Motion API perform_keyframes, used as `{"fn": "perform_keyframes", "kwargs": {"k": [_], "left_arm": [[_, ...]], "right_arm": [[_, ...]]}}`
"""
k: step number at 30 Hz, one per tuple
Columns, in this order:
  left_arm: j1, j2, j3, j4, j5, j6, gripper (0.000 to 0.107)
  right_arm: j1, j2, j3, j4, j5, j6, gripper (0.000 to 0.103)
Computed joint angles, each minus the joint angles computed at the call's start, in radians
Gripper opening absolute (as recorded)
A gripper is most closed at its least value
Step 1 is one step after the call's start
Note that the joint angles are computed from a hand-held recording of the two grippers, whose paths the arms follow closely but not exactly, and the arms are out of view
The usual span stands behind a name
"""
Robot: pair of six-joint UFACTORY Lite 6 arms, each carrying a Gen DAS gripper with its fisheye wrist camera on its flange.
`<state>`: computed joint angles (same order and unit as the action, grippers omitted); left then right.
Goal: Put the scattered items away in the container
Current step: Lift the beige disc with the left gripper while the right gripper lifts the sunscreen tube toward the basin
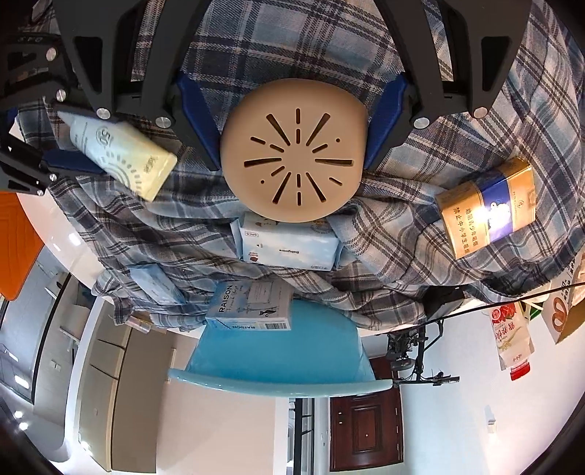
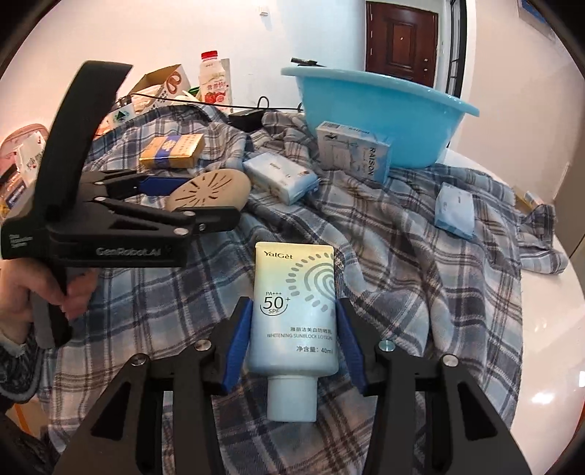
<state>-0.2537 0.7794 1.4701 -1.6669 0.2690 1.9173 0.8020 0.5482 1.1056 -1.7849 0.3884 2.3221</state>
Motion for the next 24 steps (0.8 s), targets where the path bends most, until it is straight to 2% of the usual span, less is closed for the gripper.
{"fn": "perform_keyframes", "kwargs": {"k": [4,7,14,19,24], "left_arm": [[0.005,0.009,0.013,0.078,0.02,-0.077,0.078],[0.006,0.023,0.036,0.2,0.048,-0.202,0.078],[-0.004,-0.014,0.002,0.199,0.046,-0.195,0.078],[-0.008,-0.058,-0.028,0.22,0.035,-0.203,0.078],[0.0,-0.101,-0.041,0.318,0.052,-0.293,0.078]], "right_arm": [[-0.005,-0.043,-0.033,-0.011,-0.011,0.013,0.045],[-0.007,-0.078,-0.051,-0.006,-0.014,0.007,0.045],[-0.003,-0.166,-0.109,0.02,0.006,-0.02,0.045],[-0.009,-0.203,-0.105,0.133,0.039,-0.16,0.045],[-0.013,-0.222,-0.064,0.223,0.066,-0.31,0.045]]}}
